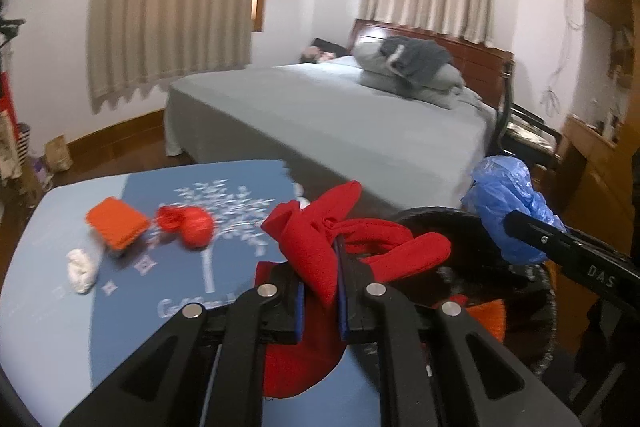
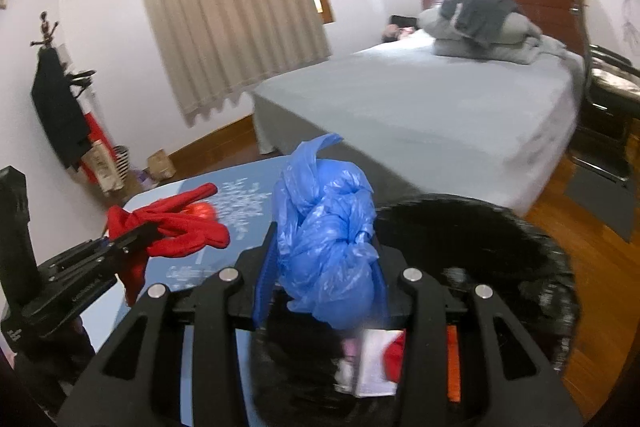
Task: Collect trash
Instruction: 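Carry the red glove and blue bag over the trash bin and open both grippers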
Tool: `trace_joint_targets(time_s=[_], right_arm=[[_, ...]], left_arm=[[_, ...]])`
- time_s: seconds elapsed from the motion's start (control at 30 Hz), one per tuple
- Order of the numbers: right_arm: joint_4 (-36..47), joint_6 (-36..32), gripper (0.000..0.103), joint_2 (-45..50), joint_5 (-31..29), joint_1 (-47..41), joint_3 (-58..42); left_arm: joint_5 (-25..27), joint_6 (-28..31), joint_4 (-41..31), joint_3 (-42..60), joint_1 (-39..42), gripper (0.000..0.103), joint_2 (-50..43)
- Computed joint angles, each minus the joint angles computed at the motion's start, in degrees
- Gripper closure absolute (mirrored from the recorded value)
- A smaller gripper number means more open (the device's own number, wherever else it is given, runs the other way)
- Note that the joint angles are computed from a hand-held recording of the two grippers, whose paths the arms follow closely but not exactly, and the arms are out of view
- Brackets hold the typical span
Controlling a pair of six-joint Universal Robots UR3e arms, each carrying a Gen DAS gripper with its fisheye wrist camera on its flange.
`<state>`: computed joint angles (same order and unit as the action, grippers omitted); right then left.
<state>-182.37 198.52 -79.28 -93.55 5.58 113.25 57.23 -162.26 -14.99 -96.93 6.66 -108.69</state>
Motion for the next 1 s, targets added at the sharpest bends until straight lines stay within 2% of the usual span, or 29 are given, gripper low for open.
trace_joint_targets(time_s=[0.37, 0.57, 0.83, 0.9, 0.97, 1.0], right_arm=[[-4.02, -1.08, 0.065, -12.67, -0.28, -7.88, 16.72], [-5.59, -2.87, 0.065, -18.52, 2.54, -14.15, 24.32], [-7.75, -4.04, 0.065, -18.7, 5.03, -18.93, 28.06], [-7.72, -4.06, 0.065, -18.21, 5.46, -19.54, 28.14], [-7.58, -3.73, 0.062, -17.69, 5.72, -19.73, 28.12], [-7.08, -3.66, 0.061, -17.6, 5.68, -19.77, 27.77]], left_arm=[[-0.47, -2.49, -0.94, 6.49, -10.42, 0.091, -4.69], [-0.14, -4.16, -2.43, 12.8, -15.37, 0.091, -9.55], [0.61, -3.47, -5.38, 17.7, -18.81, 0.09, -14.0], [0.38, -2.87, -6.58, 18.45, -18.92, 0.086, -14.45], [-0.52, -2.43, -8.15, 18.85, -18.65, 0.072, -14.53], [-0.86, -2.47, -8.28, 18.82, -18.61, 0.057, -14.56]])
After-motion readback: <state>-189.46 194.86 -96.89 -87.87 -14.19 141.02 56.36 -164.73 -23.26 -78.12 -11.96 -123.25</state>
